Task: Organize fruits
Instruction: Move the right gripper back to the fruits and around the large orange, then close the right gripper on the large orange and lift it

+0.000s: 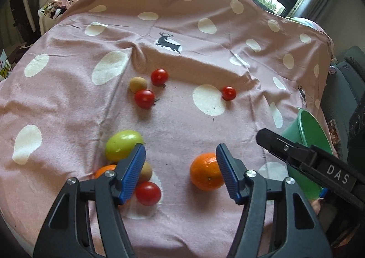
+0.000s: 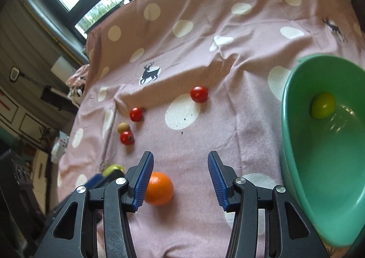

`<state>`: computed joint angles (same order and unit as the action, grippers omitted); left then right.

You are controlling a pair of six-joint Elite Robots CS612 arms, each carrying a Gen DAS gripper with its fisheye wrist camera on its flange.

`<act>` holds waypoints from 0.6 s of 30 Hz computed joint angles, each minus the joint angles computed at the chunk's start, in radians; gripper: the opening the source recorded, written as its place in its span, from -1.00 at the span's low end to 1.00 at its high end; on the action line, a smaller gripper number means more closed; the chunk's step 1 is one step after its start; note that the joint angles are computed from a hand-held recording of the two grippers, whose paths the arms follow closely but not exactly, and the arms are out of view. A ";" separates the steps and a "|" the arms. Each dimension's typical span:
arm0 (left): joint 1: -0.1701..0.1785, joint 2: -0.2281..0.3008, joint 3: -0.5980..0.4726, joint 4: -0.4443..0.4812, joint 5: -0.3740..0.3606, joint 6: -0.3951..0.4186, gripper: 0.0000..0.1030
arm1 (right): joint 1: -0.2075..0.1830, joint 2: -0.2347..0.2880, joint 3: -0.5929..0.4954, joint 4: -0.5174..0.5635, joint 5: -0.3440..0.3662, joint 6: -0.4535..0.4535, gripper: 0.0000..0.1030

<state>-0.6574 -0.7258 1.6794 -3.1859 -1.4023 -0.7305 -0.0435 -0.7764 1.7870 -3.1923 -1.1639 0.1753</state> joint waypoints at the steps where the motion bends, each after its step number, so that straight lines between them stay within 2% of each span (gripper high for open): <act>1: 0.000 0.004 -0.005 0.002 -0.015 0.011 0.21 | -0.004 0.004 -0.004 0.010 0.026 0.009 -0.03; 5: 0.006 0.017 -0.027 0.024 -0.105 0.043 0.09 | -0.018 0.014 -0.018 0.057 0.106 0.035 -0.03; 8: 0.006 0.027 -0.041 0.040 -0.132 0.052 0.03 | -0.024 0.022 -0.027 0.083 0.161 0.035 -0.03; 13: 0.008 0.042 -0.059 0.052 -0.189 0.056 -0.07 | -0.018 0.032 -0.044 0.130 0.161 0.029 -0.03; 18: 0.006 0.046 -0.066 0.065 -0.204 0.075 -0.10 | -0.011 0.036 -0.056 0.173 0.159 0.000 -0.02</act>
<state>-0.6515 -0.6803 1.6137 -3.1208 -1.6062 -0.6559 -0.0542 -0.7408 1.7311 -3.0188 -1.0052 0.1750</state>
